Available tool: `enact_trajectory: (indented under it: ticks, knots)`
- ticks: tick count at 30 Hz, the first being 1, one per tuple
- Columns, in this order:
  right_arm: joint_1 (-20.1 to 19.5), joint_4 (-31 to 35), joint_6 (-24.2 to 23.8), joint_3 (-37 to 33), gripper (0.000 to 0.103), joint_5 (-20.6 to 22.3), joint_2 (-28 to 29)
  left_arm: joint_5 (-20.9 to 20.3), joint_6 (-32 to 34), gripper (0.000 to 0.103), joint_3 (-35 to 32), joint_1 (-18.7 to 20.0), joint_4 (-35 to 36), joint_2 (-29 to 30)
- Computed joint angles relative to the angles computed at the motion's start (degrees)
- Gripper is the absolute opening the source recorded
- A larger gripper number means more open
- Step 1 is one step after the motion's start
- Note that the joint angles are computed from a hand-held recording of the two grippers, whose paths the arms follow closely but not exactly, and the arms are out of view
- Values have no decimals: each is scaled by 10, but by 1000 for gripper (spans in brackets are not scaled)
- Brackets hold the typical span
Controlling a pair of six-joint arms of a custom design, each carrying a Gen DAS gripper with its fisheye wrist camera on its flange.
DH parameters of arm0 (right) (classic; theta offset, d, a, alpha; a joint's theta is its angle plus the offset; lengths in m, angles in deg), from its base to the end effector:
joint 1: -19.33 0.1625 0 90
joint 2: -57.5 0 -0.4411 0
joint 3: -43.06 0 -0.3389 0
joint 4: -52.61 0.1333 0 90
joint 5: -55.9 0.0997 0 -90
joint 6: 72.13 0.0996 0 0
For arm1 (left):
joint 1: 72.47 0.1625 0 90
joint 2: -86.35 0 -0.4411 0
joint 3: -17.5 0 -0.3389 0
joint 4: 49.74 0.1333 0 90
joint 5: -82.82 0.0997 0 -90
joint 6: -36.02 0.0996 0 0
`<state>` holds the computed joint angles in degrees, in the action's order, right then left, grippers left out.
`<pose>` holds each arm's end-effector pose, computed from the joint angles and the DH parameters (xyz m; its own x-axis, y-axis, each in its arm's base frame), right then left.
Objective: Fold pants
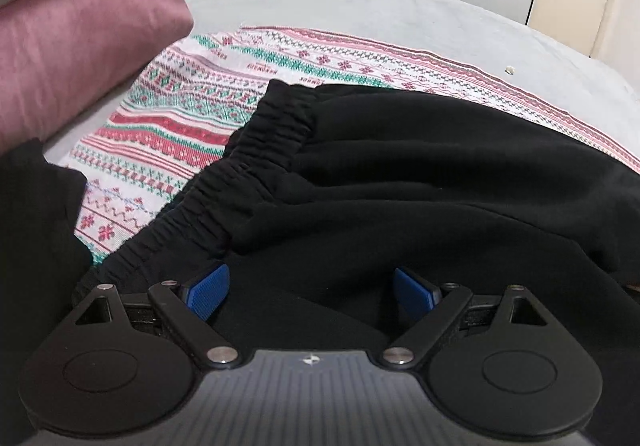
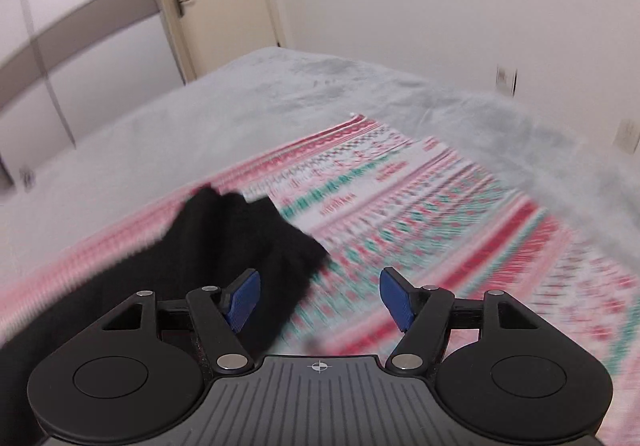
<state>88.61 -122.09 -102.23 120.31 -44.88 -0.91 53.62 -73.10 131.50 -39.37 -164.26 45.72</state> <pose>-0.1340 -0.6783 0.4798 -0.8152 0.2470 0.5238 -0.3053 0.5853 -0.7511 -0.2657 -0.4361 0.0180 -0.6139 -0.5910 -0.5233 0.0880 0.6076 -0.7894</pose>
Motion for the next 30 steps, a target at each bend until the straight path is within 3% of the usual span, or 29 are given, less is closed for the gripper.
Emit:
enact_trajectory:
  ticks: [2,4,5,6,8,9,13,14,16,18,21,23,25,27,30]
  knots:
    - [6,46,9,-54,67,4,31,1,2,96,-5,-1,6,3]
    - [18,55,-15,-102,63,-29,69,1,10,97,-10,1,14,8]
    - [22,52,-27,-120,51,-45,86,1,15,97,-12,2,17,10]
    - [23,54,-43,-137,29,-59,101,2,19,97,-13,3,19,11]
    - [31,30,-118,-154,20,-115,128,3,26,97,-12,5,17,13]
    - [34,11,-160,-147,14,-120,128,2,27,97,-13,5,20,14]
    - [49,-160,-322,-117,11,-137,127,1,34,97,-13,7,18,13]
    - [50,-184,-331,-112,11,-132,118,1,35,97,-12,7,18,13]
    - [47,-170,-286,-105,11,-126,95,1,35,97,-12,8,18,13]
    - [40,-135,-259,-110,11,-137,88,1,38,98,-12,8,17,14]
    - [24,-108,-310,-129,17,-203,120,2,57,99,2,9,-16,9]
    - [6,-147,-306,-93,21,-169,115,2,82,101,18,10,-60,3]
    - [2,-158,-286,-75,30,-157,103,7,88,101,32,8,-88,-5]
    - [3,-154,-286,-76,60,-160,96,17,88,101,42,2,-102,-12]
    - [4,-143,-272,-69,69,-141,76,42,82,101,53,-13,-90,-30]
